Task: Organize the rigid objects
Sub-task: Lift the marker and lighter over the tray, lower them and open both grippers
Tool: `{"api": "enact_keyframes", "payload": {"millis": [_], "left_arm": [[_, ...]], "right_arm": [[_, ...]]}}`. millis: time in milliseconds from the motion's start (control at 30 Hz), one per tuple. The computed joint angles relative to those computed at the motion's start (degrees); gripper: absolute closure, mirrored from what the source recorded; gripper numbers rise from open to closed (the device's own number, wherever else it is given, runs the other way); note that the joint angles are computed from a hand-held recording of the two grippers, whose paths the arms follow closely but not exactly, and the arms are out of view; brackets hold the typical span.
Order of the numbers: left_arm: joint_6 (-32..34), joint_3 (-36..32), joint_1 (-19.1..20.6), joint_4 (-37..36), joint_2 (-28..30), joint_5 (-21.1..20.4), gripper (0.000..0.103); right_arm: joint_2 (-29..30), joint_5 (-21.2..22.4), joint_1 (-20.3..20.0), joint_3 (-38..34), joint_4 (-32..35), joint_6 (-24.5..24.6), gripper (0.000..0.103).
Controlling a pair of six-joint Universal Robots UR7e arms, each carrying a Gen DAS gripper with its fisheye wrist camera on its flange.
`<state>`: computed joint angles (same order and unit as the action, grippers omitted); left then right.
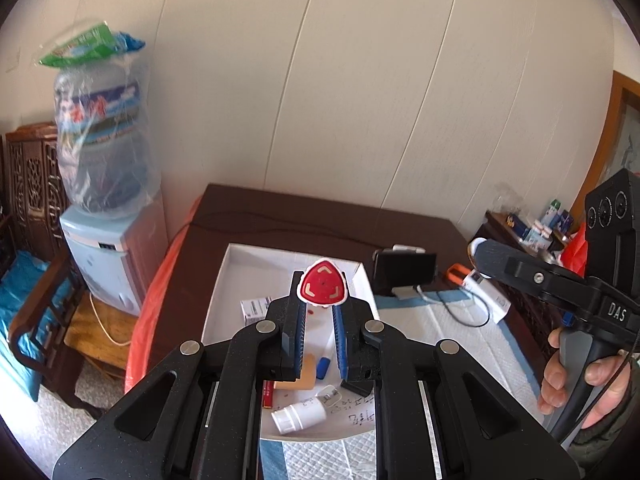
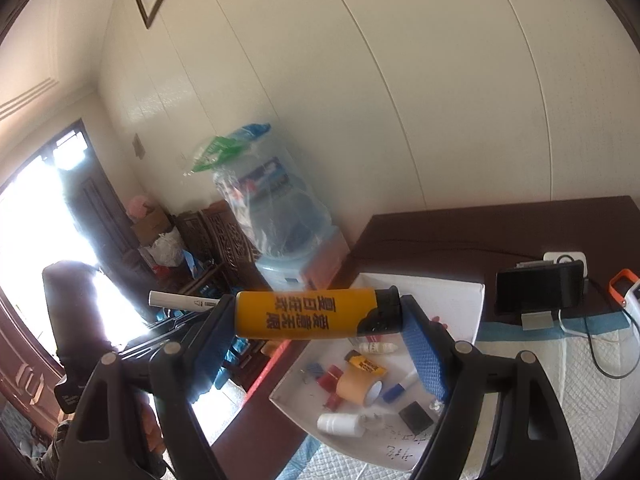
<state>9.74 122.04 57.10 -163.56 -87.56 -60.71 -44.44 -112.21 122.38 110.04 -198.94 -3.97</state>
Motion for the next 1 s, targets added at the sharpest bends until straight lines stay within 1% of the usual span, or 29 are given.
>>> {"api": "enact_keyframes", "payload": {"millis": [133, 233, 500, 667, 800, 867, 900, 933, 967, 1000], "left_arm": [[0.2, -2.0, 2.5, 0.7, 3.8, -0.8, 0.092], [-0.1, -3.8, 4.4, 2.0, 6.7, -1.1, 0.092], [-0.4, -7.0, 8.4, 5.0, 13.1, -2.7, 0.092], [-0.9, -8.4, 9.2, 6.7, 15.9, -2.4, 0.092], [-1.1, -9.0, 9.1, 7.5, 17.2, 0.3, 0.091], [-1.3, -8.8, 8.6, 6.9, 17.3, 2.3, 0.077], [-1.4, -8.5, 8.4, 6.0, 17.4, 3.3, 0.049], [-1.8, -8.1, 8.1, 4.6, 17.5, 5.4, 0.029], [-2.3, -7.8, 8.0, 3.3, 17.3, 7.0, 0.020], [-3.3, -7.8, 8.3, 3.2, 16.8, 7.0, 0.008]], "right_arm": [[1.8, -1.5, -2.2, -1.8, 1.8, -0.1, 0.023], [3.8, -4.2, -3.4, -3.2, 2.9, -0.9, 0.023], [6.8, -6.5, -7.2, -5.2, 7.7, 1.6, 0.023], [8.0, -7.7, -8.1, -6.0, 10.2, 2.6, 0.023], [8.9, -8.4, -8.5, -6.5, 12.0, 2.9, 0.022], [9.0, -8.5, -8.7, -6.4, 12.6, 3.4, 0.022], [9.0, -8.8, -8.6, -6.3, 12.3, 3.5, 0.018], [9.0, -9.0, -8.5, -6.1, 11.7, 3.5, 0.013], [8.9, -9.3, -8.4, -5.6, 10.6, 3.5, 0.011], [8.6, -9.3, -8.4, -5.1, 9.4, 3.3, 0.006]]}}
